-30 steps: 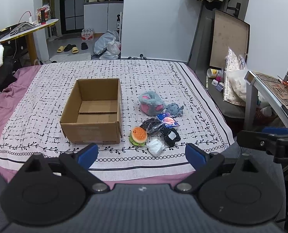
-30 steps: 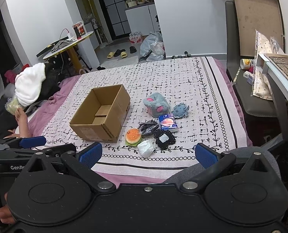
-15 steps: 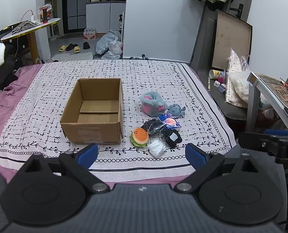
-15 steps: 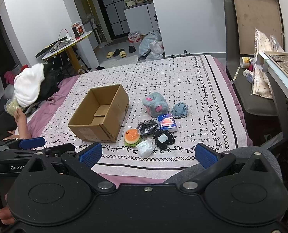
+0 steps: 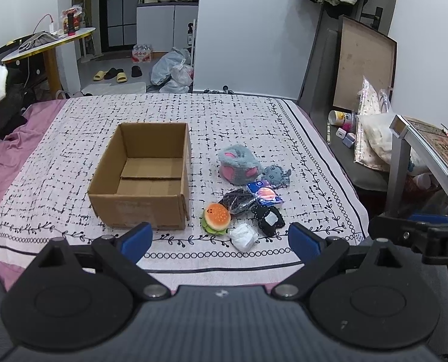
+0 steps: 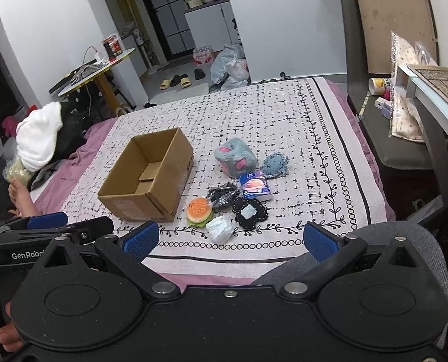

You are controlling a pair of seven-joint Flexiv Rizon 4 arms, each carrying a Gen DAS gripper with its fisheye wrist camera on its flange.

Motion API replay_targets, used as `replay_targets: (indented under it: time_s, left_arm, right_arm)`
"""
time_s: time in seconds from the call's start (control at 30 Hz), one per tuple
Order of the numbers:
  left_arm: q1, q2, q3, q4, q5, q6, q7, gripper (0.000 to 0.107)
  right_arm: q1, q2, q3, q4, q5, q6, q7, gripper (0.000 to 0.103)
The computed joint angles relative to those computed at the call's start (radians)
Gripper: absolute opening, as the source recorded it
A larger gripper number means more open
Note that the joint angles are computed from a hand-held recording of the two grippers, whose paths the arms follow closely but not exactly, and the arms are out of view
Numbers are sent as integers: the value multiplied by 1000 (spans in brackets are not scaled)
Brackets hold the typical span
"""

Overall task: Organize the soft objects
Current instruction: 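Move both tools toward the pile of items beside the box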

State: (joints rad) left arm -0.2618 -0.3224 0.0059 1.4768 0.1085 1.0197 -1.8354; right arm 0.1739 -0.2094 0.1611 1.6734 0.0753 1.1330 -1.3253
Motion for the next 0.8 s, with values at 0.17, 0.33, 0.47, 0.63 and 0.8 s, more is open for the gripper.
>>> replay_targets:
  time_s: [0.17,0.33,0.47,0.63,0.8]
  left_arm:
    - [1,-32,-7,-35,-6,13,19,96]
    - [-6,-71,-5,-66,-18,13,28,95]
    - [-10,-104,-1,-94,-29,-18,33,95]
    - [1,-150,-9,-120,-76,-34,29,94]
    - [1,-212,-4,-180,-99,-75,13,93]
  right_arm:
    - [-7,-19,0,-14,17,10,4,103]
    - [-21,-50,12,-43,44,8,-31,103]
    - [-30,-80,15,-74,69,2,-41,103]
    - [-52,-129,29,-131,115,-26,-53,98]
    - [-66,-188,37,-204,153,-77,-41,92]
